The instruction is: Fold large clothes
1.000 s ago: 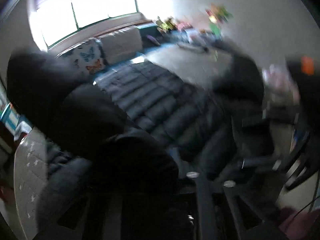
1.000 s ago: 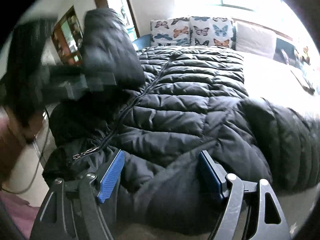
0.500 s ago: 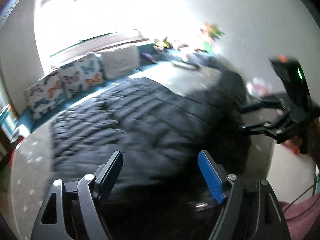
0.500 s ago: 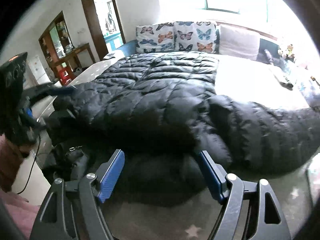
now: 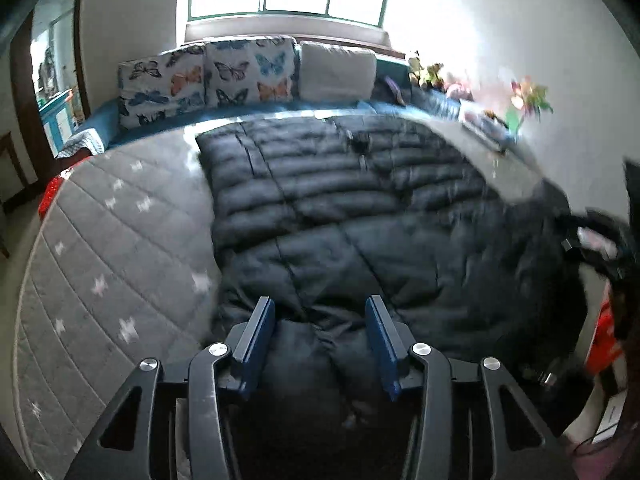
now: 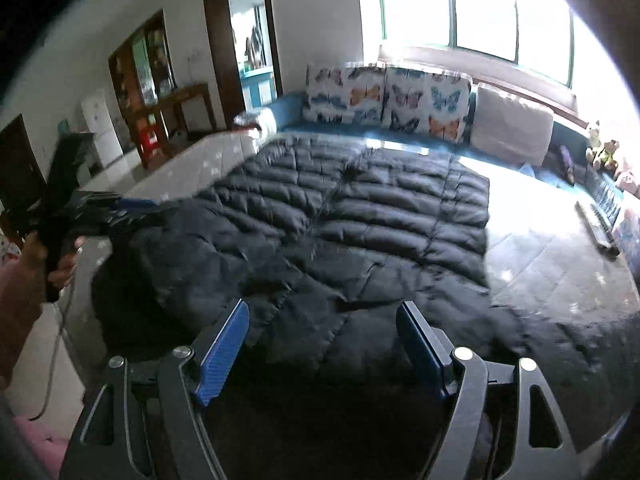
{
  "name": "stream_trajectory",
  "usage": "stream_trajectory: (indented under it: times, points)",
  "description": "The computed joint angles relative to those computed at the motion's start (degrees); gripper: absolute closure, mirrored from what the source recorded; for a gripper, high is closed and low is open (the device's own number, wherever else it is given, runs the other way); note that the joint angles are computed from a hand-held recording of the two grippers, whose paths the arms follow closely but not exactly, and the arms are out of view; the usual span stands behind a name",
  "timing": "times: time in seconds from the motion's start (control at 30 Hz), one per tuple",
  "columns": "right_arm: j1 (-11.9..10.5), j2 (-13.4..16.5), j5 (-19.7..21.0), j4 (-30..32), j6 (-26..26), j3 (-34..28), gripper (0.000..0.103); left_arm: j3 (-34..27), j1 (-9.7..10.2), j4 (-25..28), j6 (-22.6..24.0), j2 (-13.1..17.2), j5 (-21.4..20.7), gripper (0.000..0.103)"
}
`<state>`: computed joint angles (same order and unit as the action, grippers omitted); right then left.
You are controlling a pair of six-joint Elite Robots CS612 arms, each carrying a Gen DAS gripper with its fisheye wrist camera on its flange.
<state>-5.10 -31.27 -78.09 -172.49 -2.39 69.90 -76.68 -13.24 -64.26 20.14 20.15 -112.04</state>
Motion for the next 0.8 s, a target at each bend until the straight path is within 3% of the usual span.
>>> stream_trajectory:
  times: [0.07,0.13,0.2,0.3,0.47,0.57,0.7,0.8]
  points:
    - [0.0,1.1,0.4,3.7,-0.1,-1.4,0.02,-3.1,-0.15,0.6,0.2,2.3,0.9,0.053]
    - [-0.1,1.7,-0.3,6.2,0.0,-1.8,0.02,-4.8,0.39,1.1,-1.8,3.6,-1.2,0.053]
    - [-0.2,2.2,-0.9,6.6,-0.7,-1.6,0.02,-6.2,0.67,0.6,-3.0,4.9,-2.0,0.053]
    - [-0.1,2.4,-1.6,6.4,-2.2,-1.5,0.02,-8.5,0.33,-0.9,-2.5,6.5,0.3,0.053]
    - [-0.2,1.0,-2.0,7.9,-2.0,-0.6,0.021,-9.7,0.21,-0.2,-2.0,6.6,2.0,0.054]
    - [-0.3,-0.2,-2.3,4.6,0.0,1.1,0.021,-9.9,0.27,0.2,-1.3,6.5,2.4,0.053]
    - [-0.7,1.1,-2.3,7.8,1.0,-0.1,0.021,-10.1,-0.15,0.1,-0.5,6.3,4.1,0.053]
    - [-0.7,1.3,-2.0,5.8,0.5,0.5,0.021,-10.2,-0.78,0.5,0.9,5.9,6.6,0.053]
